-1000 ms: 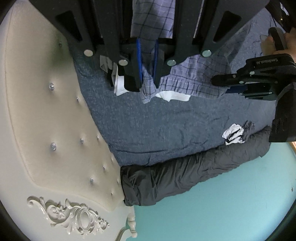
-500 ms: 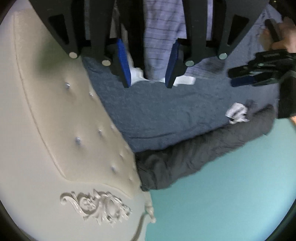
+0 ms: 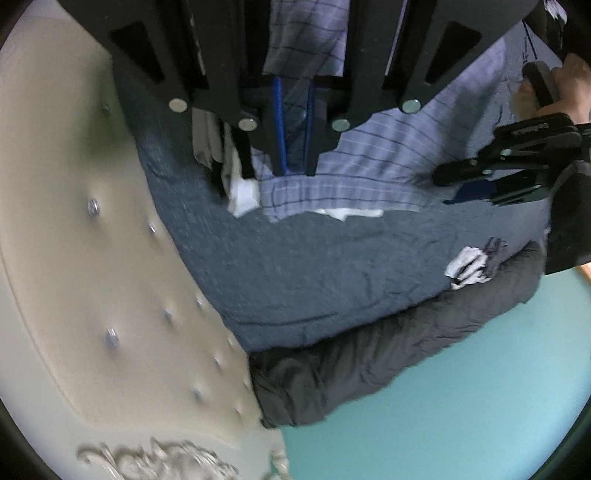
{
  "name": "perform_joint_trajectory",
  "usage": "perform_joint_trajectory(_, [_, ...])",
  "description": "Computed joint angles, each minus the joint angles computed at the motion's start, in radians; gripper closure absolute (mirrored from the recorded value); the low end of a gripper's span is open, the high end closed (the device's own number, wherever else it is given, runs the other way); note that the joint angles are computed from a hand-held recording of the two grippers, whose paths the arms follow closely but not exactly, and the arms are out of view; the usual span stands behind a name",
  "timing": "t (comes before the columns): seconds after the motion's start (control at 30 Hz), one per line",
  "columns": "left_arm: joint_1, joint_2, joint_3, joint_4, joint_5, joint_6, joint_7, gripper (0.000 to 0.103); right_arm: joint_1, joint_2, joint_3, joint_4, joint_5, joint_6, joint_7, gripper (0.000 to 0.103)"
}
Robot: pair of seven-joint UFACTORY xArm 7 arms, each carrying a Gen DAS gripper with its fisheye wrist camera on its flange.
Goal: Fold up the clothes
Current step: 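Lower the plaid shorts onto the folded clothes stack with both grippers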
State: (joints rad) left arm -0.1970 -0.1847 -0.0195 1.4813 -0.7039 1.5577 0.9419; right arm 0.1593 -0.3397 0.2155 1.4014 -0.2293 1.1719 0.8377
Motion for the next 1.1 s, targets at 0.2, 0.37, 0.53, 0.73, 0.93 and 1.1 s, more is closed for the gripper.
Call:
perform_joint_trajectory(0.2, [0.006, -0.005, 0.008, -0.003, -0.013, 0.003, 0.001, 0.068, -0.013, -0.054, 0.002, -0.055, -0.006, -0.010, 0.040, 0.099])
perform_joint_trajectory(0.37, [0.012, -0.004, 0.011, 0.005, -0.007, 0.016, -0.011, 0.068, -0.031, -0.089, 0.003, -0.075, -0.003, 0.033, 0.051, 0.098])
perform_joint_trajectory(0.53, [0.022, -0.006, 0.028, 0.030, -0.032, 0.036, -0.011, 0.068, -0.046, -0.148, 0.017, -0.089, -0.016, 0.004, 0.071, 0.098])
perform_joint_trajectory(0.73, [0.030, -0.016, 0.029, 0.022, -0.020, 0.046, 0.007, 0.068, -0.030, -0.147, 0.026, -0.072, 0.032, -0.007, 0.028, 0.095])
perform_joint_trajectory(0.93, [0.030, -0.011, 0.020, -0.007, 0.002, 0.035, -0.003, 0.068, -0.027, -0.177, 0.022, -0.143, 0.067, -0.004, 0.044, 0.094])
perform_joint_trajectory(1.1, [0.030, -0.013, 0.020, -0.018, 0.015, 0.011, -0.004, 0.068, -0.048, -0.179, 0.044, -0.155, 0.034, 0.088, 0.070, 0.094])
